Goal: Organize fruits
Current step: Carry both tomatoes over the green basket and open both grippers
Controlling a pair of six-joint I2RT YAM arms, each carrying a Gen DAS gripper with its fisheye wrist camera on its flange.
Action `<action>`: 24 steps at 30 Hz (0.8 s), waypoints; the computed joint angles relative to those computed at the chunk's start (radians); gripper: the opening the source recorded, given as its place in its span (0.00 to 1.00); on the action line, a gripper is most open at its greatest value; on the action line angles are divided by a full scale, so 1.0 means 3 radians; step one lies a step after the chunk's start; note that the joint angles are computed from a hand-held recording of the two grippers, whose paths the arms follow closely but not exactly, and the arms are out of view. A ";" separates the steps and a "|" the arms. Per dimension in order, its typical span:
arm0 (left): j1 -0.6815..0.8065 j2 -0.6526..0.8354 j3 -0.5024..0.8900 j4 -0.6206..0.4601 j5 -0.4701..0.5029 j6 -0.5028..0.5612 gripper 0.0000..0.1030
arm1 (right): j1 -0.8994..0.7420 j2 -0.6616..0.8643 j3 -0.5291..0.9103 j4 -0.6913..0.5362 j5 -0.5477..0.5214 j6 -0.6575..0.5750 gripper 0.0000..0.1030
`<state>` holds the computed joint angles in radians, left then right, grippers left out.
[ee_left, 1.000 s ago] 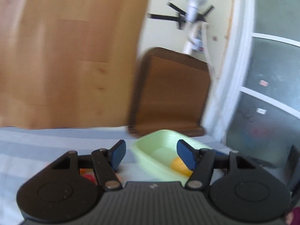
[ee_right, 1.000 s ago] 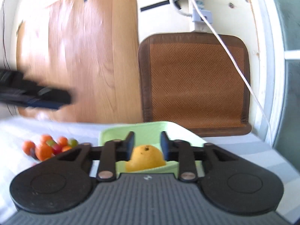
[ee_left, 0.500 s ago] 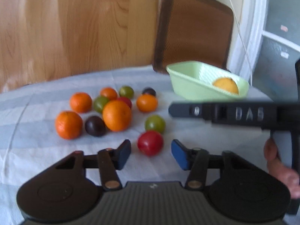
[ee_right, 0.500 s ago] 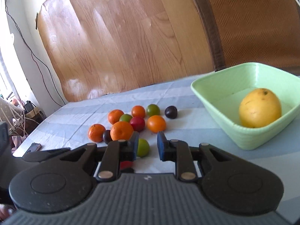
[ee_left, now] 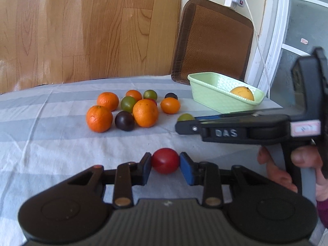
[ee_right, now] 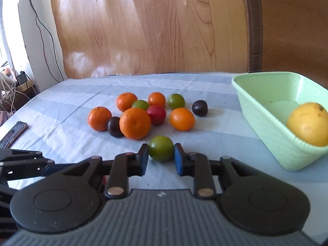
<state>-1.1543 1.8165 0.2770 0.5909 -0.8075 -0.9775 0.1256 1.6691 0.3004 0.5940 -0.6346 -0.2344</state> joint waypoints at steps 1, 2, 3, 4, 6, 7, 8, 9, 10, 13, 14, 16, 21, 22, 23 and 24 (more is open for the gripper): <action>0.0043 -0.0011 -0.0024 0.0113 0.0055 0.0048 0.30 | -0.0089 -0.0052 -0.0086 0.0090 -0.0052 -0.0054 0.28; 0.0125 -0.0018 -0.0057 0.0285 0.0153 0.0124 0.29 | -0.0201 -0.0106 -0.0179 0.0205 -0.0132 -0.0113 0.28; 0.0197 -0.0034 -0.0067 0.0415 0.0241 0.0203 0.29 | -0.0349 -0.0179 -0.0275 0.0322 -0.0251 -0.0171 0.28; 0.0254 -0.0065 -0.0054 0.0486 0.0302 0.0290 0.29 | -0.0509 -0.0242 -0.0346 0.0431 -0.0376 -0.0214 0.28; 0.0377 -0.0117 0.0066 0.0547 0.0423 0.0532 0.29 | -0.0831 -0.0283 -0.0450 0.0799 -0.0554 -0.0218 0.28; 0.0451 -0.0140 0.0183 0.0525 0.0499 0.0678 0.29 | -0.0972 -0.0266 -0.0468 0.0979 -0.0585 -0.0204 0.28; 0.0528 -0.0160 0.0298 0.0494 0.0588 0.0801 0.29 | -0.1108 -0.0197 -0.0464 0.1198 -0.0585 -0.0164 0.28; 0.0610 -0.0163 0.0427 0.0462 0.0690 0.0914 0.29 | -0.1238 -0.0067 -0.0417 0.1434 -0.0553 -0.0091 0.28; 0.0697 -0.0127 0.0595 0.0439 0.0795 0.1036 0.29 | -0.1325 0.0037 -0.0333 0.1522 -0.0512 -0.0027 0.28; 0.0871 0.0105 0.1135 0.0293 0.0936 0.1311 0.29 | -0.1465 0.0373 0.0023 0.1506 -0.0342 0.0098 0.28; 0.0925 0.0213 0.1336 0.0206 0.0973 0.1349 0.29 | -0.1493 0.0497 0.0118 0.1527 -0.0299 0.0110 0.28; 0.1022 0.0445 0.1685 0.0092 0.1045 0.1412 0.29 | -0.1514 0.0686 0.0237 0.1573 -0.0204 0.0167 0.28; 0.1194 0.0906 0.2270 -0.0249 0.1212 0.1295 0.30 | -0.1474 0.0873 0.0423 0.1404 -0.0077 0.0131 0.29; 0.1207 0.0967 0.2333 -0.0284 0.1236 0.1273 0.30 | -0.1464 0.0890 0.0456 0.1357 -0.0055 0.0121 0.30; 0.1212 0.1019 0.2382 -0.0312 0.1246 0.1267 0.30 | -0.1457 0.0890 0.0476 0.1304 -0.0030 0.0119 0.30; 0.1203 0.1059 0.2421 -0.0343 0.1227 0.1261 0.30 | -0.1473 0.0883 0.0483 0.1286 -0.0043 0.0124 0.30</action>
<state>-0.7935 2.1341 1.0034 0.4879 -0.4395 -0.5992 -0.3164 1.9341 0.4452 0.9799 -0.6475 -0.1973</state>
